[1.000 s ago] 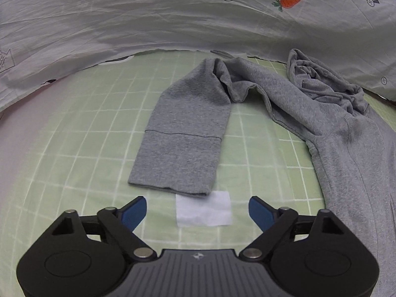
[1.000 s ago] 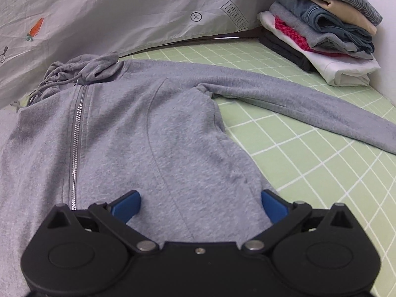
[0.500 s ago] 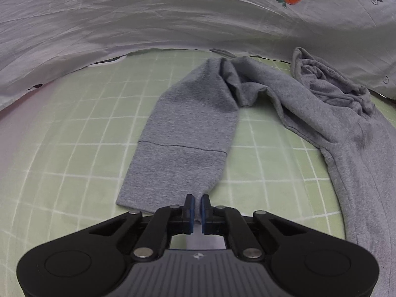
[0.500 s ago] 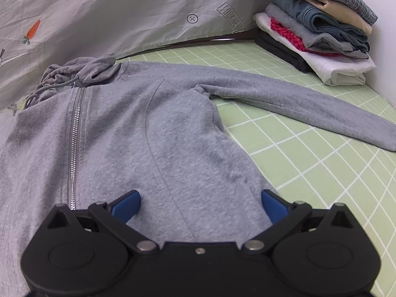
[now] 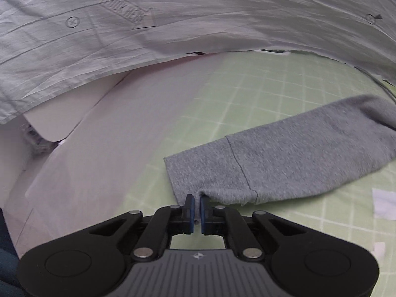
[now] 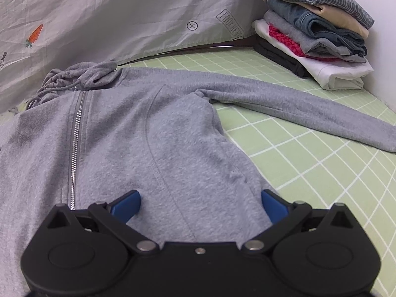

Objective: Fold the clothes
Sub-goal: 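Grasp the sleeve cuff with the left gripper, pull it straight, release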

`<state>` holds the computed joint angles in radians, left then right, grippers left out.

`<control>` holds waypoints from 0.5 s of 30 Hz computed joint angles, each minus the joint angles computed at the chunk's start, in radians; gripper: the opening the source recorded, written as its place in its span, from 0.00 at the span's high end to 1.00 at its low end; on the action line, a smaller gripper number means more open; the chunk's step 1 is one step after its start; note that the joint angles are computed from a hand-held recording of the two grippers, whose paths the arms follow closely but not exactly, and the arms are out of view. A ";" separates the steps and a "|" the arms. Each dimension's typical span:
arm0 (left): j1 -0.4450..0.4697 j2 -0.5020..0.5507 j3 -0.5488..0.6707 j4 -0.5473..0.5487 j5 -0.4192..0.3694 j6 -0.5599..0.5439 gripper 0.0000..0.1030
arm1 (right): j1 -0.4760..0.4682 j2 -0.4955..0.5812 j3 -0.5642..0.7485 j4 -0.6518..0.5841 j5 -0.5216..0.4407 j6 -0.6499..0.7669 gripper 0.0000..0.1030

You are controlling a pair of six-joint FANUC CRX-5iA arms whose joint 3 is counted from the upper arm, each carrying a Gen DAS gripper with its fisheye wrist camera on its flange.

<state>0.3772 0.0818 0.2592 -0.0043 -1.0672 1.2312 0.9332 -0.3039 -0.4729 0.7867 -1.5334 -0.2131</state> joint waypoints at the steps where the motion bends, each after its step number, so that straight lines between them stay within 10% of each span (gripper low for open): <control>1: 0.007 0.002 0.009 -0.009 -0.004 0.007 0.95 | 0.001 0.000 -0.001 0.002 0.000 -0.002 0.00; 15: 0.098 -0.075 -0.025 -0.058 -0.120 0.043 0.95 | 0.009 -0.008 -0.021 0.018 -0.001 -0.016 0.00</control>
<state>0.4752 0.0070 0.2346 -0.0627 -1.1877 1.2747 0.9421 -0.3115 -0.4939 0.8043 -1.5348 -0.2290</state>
